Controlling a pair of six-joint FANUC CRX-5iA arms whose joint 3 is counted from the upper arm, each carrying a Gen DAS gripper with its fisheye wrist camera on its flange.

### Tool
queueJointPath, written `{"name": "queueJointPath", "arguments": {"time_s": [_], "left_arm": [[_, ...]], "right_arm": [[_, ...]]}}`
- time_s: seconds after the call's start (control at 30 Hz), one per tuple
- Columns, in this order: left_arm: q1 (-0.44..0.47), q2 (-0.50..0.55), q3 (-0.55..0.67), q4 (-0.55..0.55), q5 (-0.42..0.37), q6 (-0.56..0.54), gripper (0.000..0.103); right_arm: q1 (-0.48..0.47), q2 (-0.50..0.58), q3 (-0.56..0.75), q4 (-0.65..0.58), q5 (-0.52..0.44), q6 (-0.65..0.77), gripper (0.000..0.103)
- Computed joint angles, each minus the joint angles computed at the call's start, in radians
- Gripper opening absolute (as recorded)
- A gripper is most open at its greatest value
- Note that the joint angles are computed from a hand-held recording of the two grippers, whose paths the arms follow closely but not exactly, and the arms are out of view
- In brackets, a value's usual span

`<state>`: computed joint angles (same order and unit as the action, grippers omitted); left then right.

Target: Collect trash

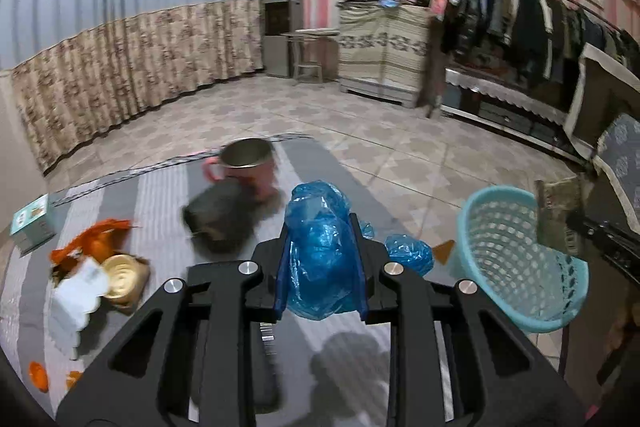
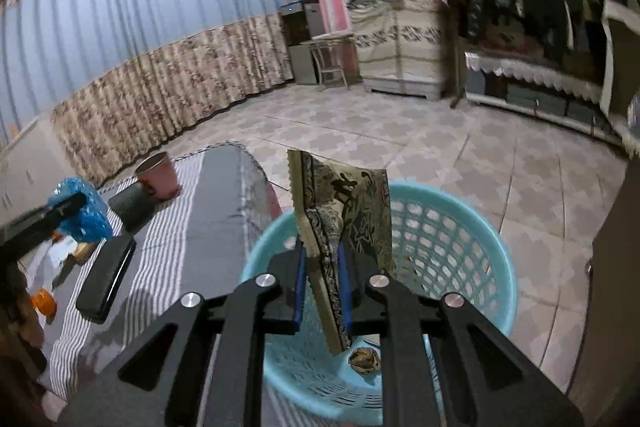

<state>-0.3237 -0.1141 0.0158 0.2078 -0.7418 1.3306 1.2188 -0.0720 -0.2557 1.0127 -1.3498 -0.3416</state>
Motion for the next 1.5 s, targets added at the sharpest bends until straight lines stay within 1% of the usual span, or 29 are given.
{"name": "queueJointPath", "arguments": {"time_s": [0.17,0.27,0.4,0.53,0.57,0.6,0.63,0.67,0.7,0.73,0.8,1.0,1.07,1.17,1.2,1.23,1.27,1.3,1.33,1.37,1.4,1.43,1.5], "left_arm": [[-0.108,0.056,0.036,-0.031,0.011,0.04,0.024],[-0.173,0.094,0.059,-0.051,0.022,0.059,0.024],[-0.232,0.134,0.072,-0.034,0.045,0.042,0.025],[-0.281,0.179,0.105,-0.057,0.05,0.045,0.026],[-0.284,0.185,0.109,-0.053,0.049,0.041,0.028],[-0.286,0.197,0.119,-0.047,0.044,0.037,0.038],[-0.287,0.21,0.127,-0.029,0.037,0.024,0.045],[-0.288,0.215,0.134,-0.031,0.035,0.025,0.057],[-0.29,0.22,0.143,-0.039,0.036,0.031,0.065],[-0.291,0.22,0.148,-0.053,0.043,0.04,0.068],[-0.29,0.22,0.156,-0.078,0.05,0.066,0.077],[-0.241,0.177,0.138,-0.143,0.067,0.15,0.088],[-0.225,0.162,0.132,-0.162,0.067,0.17,0.089],[-0.195,0.13,0.107,-0.168,0.066,0.167,0.09],[-0.185,0.114,0.098,-0.184,0.067,0.17,0.091],[-0.176,0.103,0.094,-0.2,0.067,0.177,0.091],[-0.166,0.094,0.091,-0.205,0.066,0.179,0.093],[-0.159,0.089,0.089,-0.204,0.067,0.179,0.094],[-0.141,0.075,0.074,-0.191,0.073,0.169,0.094],[-0.131,0.069,0.069,-0.187,0.073,0.165,0.094],[-0.121,0.061,0.062,-0.186,0.074,0.164,0.095],[-0.11,0.05,0.049,-0.182,0.078,0.159,0.095],[-0.094,0.039,0.041,-0.179,0.074,0.165,0.095]], "right_arm": [[0.014,-0.055,-0.074,0.01,-0.03,-0.078,0.014],[0.025,-0.07,-0.094,0.009,-0.048,-0.107,0.014],[0.026,-0.09,-0.124,0.012,-0.048,-0.154,0.014],[0.028,-0.088,-0.126,0.007,-0.055,-0.152,0.014],[0.028,-0.084,-0.123,0.005,-0.058,-0.148,0.014],[0.027,-0.083,-0.123,0.004,-0.058,-0.145,0.014],[0.028,-0.086,-0.127,0.003,-0.058,-0.148,0.014],[0.028,-0.086,-0.127,0.002,-0.056,-0.153,0.014],[0.028,-0.088,-0.131,0.0,-0.055,-0.158,0.014],[0.026,-0.089,-0.134,-0.003,-0.05,-0.159,0.014],[0.022,-0.089,-0.135,-0.01,-0.038,-0.156,0.014],[0.0,-0.066,-0.11,-0.016,-0.004,-0.117,0.015],[-0.003,-0.062,-0.111,-0.003,0.007,-0.119,0.018],[-0.013,-0.052,-0.109,0.012,0.024,-0.116,0.018],[-0.023,-0.045,-0.103,0.008,0.039,-0.109,0.02],[-0.032,-0.04,-0.098,0.0,0.051,-0.103,0.032],[-0.035,-0.033,-0.091,-0.007,0.05,-0.101,0.041],[-0.036,-0.017,-0.075,-0.013,0.033,-0.097,0.055],[-0.035,0.003,-0.055,-0.021,0.003,-0.084,0.061],[-0.033,0.017,-0.039,-0.029,-0.019,-0.07,0.063],[-0.031,0.026,-0.027,-0.034,-0.039,-0.06,0.069],[-0.026,0.04,-0.012,-0.038,-0.071,-0.054,0.078],[-0.012,0.076,0.022,-0.038,-0.153,-0.035,0.086]]}}
